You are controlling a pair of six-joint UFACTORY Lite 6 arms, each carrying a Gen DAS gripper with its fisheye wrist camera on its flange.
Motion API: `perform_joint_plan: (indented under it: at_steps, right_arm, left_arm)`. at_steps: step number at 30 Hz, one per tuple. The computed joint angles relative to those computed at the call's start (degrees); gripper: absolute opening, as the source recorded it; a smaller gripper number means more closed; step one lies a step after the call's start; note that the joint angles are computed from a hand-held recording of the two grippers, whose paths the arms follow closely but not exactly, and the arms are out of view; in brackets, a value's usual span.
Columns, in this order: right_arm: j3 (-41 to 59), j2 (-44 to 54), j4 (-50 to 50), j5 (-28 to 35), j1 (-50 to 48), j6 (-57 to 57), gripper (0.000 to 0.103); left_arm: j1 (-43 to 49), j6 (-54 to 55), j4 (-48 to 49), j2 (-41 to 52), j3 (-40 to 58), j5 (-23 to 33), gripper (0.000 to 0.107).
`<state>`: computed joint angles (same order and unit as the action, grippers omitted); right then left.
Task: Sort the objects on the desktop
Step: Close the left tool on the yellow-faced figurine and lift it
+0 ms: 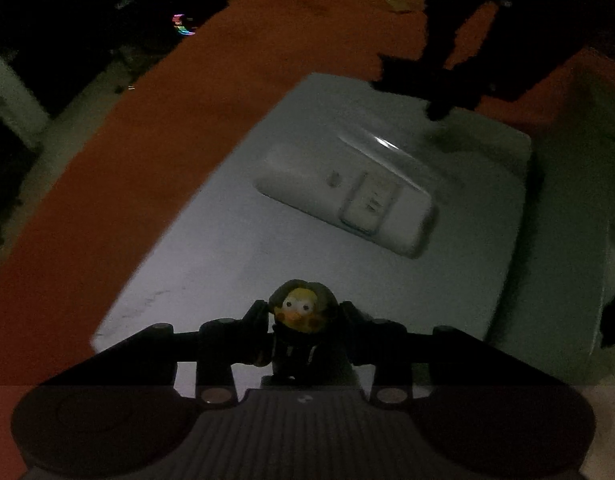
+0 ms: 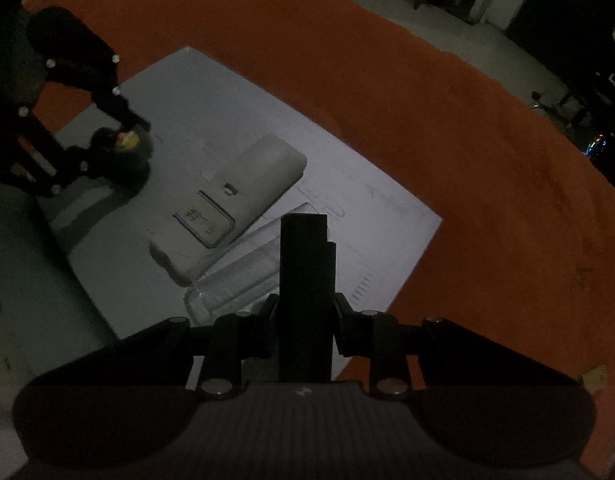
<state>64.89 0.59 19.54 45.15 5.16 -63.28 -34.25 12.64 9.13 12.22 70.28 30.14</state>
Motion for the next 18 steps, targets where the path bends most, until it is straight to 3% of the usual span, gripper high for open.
perform_joint_plan:
  at_steps: [3, 8, 18]
  right_arm:
    - [0.58, -1.45, -0.68, 1.06, 0.47, 1.92, 0.029]
    - [3.11, -3.78, 1.34, 4.8, -0.39, 2.76, 0.029]
    - [7.57, -16.0, 8.85, 22.34, -7.19, -2.73, 0.03]
  left_arm:
    - [-2.47, -8.33, 7.13, 2.23, 4.2, 1.81, 0.033]
    - [-5.12, -15.23, 10.14, 0.03, 8.02, 6.47, 0.033]
    - [-16.97, -25.43, 14.34, -13.35, 5.12, 15.46, 0.033]
